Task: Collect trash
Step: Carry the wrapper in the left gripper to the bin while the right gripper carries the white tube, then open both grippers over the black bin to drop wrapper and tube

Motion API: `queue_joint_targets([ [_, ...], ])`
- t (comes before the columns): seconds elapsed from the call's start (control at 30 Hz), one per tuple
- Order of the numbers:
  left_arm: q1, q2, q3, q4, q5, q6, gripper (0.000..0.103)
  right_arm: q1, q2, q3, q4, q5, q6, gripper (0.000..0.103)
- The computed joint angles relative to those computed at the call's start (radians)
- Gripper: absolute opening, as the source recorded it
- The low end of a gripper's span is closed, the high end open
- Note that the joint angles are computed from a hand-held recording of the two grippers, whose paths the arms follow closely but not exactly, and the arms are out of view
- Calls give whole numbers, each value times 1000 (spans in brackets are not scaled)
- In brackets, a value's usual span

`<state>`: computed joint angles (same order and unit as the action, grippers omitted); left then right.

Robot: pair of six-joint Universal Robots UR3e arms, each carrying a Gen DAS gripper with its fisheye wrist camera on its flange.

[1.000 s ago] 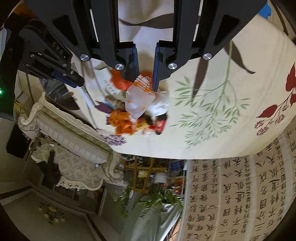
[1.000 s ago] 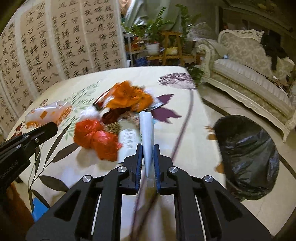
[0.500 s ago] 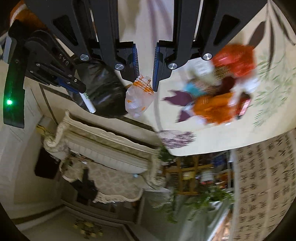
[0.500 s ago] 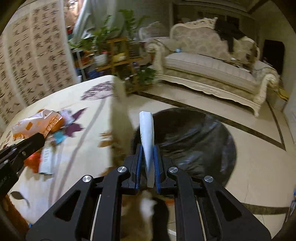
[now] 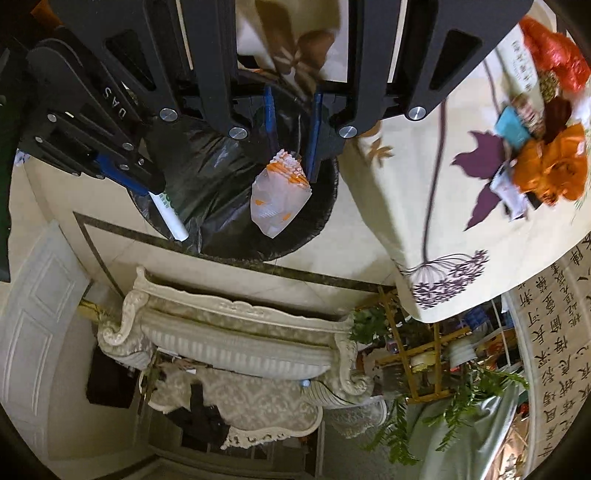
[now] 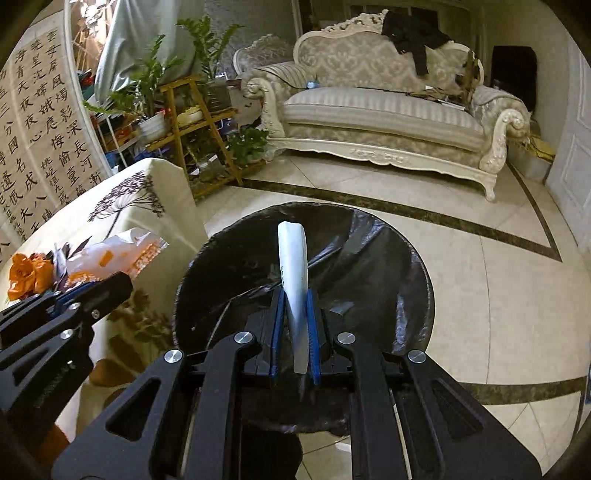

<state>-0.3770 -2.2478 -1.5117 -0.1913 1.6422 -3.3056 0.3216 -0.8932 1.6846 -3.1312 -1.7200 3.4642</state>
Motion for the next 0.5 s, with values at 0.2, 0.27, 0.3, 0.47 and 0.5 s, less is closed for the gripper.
queue_joint_targets([
  [0.2, -26, -66, 129, -77, 16, 2, 18, -41, 23, -7, -12, 30, 2, 13],
  [0.27, -34, -83, 158, -89, 27, 2, 28, -54, 26, -2, -20, 41, 10, 14],
  [0.3, -35, -87, 163, -89, 28, 2, 33, -60, 27, -4, -17, 48, 14, 14],
  [0.47, -39, -97, 184, -100, 33, 7, 49, -75, 27, 4, -26, 54, 27, 29],
  [0.5, -38, -97, 184, -100, 34, 6, 50, -77, 26, 6, -26, 53, 28, 29],
])
